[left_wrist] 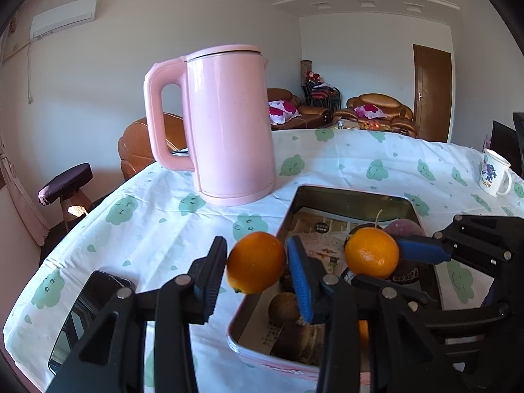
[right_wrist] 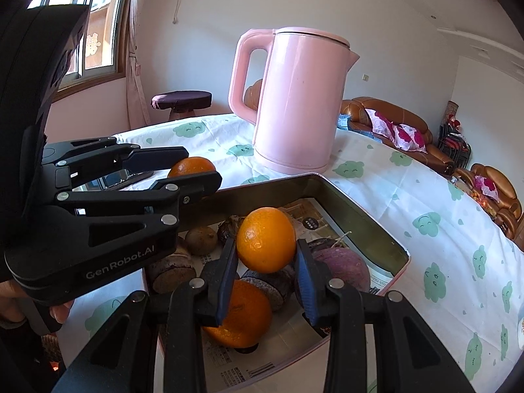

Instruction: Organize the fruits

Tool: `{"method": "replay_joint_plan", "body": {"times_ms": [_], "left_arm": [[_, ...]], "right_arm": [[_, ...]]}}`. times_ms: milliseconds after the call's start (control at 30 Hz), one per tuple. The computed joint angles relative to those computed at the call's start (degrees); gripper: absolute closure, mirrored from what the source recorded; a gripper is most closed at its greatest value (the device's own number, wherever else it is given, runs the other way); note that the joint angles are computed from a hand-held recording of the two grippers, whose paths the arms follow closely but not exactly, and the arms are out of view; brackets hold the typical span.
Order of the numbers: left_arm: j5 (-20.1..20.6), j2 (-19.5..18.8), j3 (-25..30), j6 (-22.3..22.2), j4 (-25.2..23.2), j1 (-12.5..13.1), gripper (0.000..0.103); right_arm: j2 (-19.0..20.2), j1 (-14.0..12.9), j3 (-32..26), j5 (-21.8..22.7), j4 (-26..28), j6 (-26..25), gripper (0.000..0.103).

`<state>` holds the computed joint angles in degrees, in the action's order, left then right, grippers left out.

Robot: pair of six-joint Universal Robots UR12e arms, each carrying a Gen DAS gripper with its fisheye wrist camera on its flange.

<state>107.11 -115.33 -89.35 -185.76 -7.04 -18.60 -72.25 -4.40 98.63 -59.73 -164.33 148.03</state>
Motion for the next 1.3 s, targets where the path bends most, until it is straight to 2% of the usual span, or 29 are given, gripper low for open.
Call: {"method": "replay_joint_plan", "body": {"times_ms": [167,267,333,500,533,667,733,967,1033,1100,1300], "left_arm": [[-0.07,-0.02,0.03,-0.13,0.0,0.02,0.061],[0.13,-0.13,0.12,-0.25,0.22,-0.06,0.052],[0.5,-0.22,0.14,-0.27,0.58,-0.16,0.044],[0.37,0.04,-0.44,-1.16,2.21,-0.23,0.038],[0.6,0.19,-0.73,-1.38,3.04,-0.21,0.033],[0.75,0.59,-1.16,-1.83,5.38,-0.33,0.031],[1.05,0.74,-1.26,-2.15,6.42,-0.48,0.026],[0.93,1.08,-1.3,-1.93,8.09,-1.13,0.023],[1.1,1.14,-1.3,-1.54,8.38,-1.39,0.018],[1.71,1.19,-1.31,-1.01,8.94,-1.71,0.014],[2.07,1.26,-1.26,0.11,9.5,-2.19,0.013]], "right_arm": [[-0.04,0.1,-0.01,-0.36,0.18,-0.16,0.066],[-0.02,0.15,-0.11,-0.61,0.56,-0.28,0.063],[-0.02,0.09,-0.2,0.1,1.11,-0.88,0.054],[-0.49,0.14,1.21,-0.23,-2.84,-1.21,0.038],[-0.58,0.09,1.61,-0.66,-4.25,-0.65,0.037],[-0.85,-0.83,2.63,-1.03,-8.26,2.66,0.037],[-1.02,-1.45,3.03,-1.3,-10.12,4.86,0.037],[-1.99,-3.37,4.23,-2.65,-15.59,10.82,0.034],[-2.28,-3.85,4.66,-2.38,-17.2,12.11,0.029],[-2.55,-4.21,5.15,-2.34,-18.94,13.16,0.029],[-3.17,-4.87,5.82,-1.62,-21.2,14.8,0.028]]}}
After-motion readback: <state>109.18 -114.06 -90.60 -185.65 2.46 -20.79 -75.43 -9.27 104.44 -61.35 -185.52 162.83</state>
